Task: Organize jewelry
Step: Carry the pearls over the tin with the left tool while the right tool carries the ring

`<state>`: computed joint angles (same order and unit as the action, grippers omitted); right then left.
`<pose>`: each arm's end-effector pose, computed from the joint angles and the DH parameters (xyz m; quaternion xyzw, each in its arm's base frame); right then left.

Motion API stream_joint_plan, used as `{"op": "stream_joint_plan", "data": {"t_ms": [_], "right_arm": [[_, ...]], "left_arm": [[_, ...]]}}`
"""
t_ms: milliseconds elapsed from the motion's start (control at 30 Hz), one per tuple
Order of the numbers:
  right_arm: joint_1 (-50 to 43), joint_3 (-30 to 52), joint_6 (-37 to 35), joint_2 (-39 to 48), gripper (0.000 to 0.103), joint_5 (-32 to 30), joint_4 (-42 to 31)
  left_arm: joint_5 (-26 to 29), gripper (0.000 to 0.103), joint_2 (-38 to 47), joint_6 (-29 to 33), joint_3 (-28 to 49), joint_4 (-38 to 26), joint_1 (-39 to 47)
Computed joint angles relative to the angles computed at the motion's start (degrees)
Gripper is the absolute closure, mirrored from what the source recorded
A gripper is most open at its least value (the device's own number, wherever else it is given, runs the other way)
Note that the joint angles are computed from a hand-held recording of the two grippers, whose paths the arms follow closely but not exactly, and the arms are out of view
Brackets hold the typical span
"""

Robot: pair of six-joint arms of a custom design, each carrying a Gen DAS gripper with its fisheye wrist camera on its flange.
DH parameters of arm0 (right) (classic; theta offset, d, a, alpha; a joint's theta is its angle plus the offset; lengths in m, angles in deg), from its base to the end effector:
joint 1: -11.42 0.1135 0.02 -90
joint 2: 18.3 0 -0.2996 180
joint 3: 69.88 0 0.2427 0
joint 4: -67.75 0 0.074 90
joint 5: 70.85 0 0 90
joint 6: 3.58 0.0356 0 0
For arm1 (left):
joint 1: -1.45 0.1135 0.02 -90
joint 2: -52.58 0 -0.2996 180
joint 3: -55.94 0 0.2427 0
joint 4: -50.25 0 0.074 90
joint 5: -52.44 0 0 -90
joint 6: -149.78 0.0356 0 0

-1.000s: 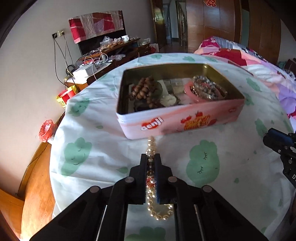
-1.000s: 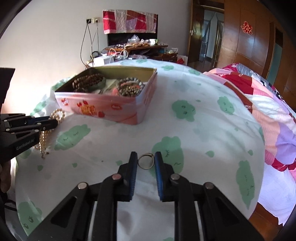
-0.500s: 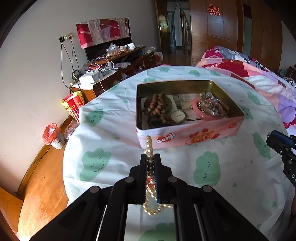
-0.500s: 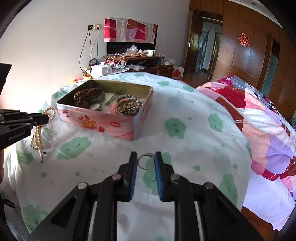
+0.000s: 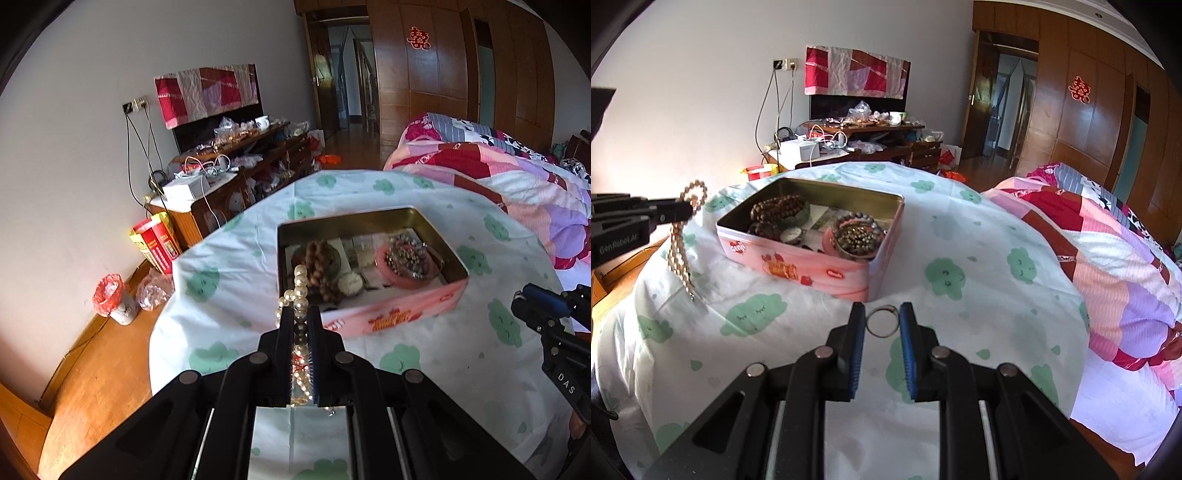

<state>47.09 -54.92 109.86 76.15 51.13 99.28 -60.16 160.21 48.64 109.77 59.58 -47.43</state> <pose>0.1388 0.0764 0.0962 0.0027 0.9028 -0.0536 0.4268 0.2276 -0.2399 0.1283 0.2207 0.8801 -0.0333 0.4189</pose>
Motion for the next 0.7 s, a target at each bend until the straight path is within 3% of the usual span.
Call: {"op": "stream_joint_plan", "data": {"t_ms": [700], "right_arm": [[-4.7, 6.2, -7.2, -6.4, 0.082, -2.8, -8.0]], "left_arm": [[-0.6, 0.097, -0.4, 3.2, 6.1, -3.0, 1.1]]}}
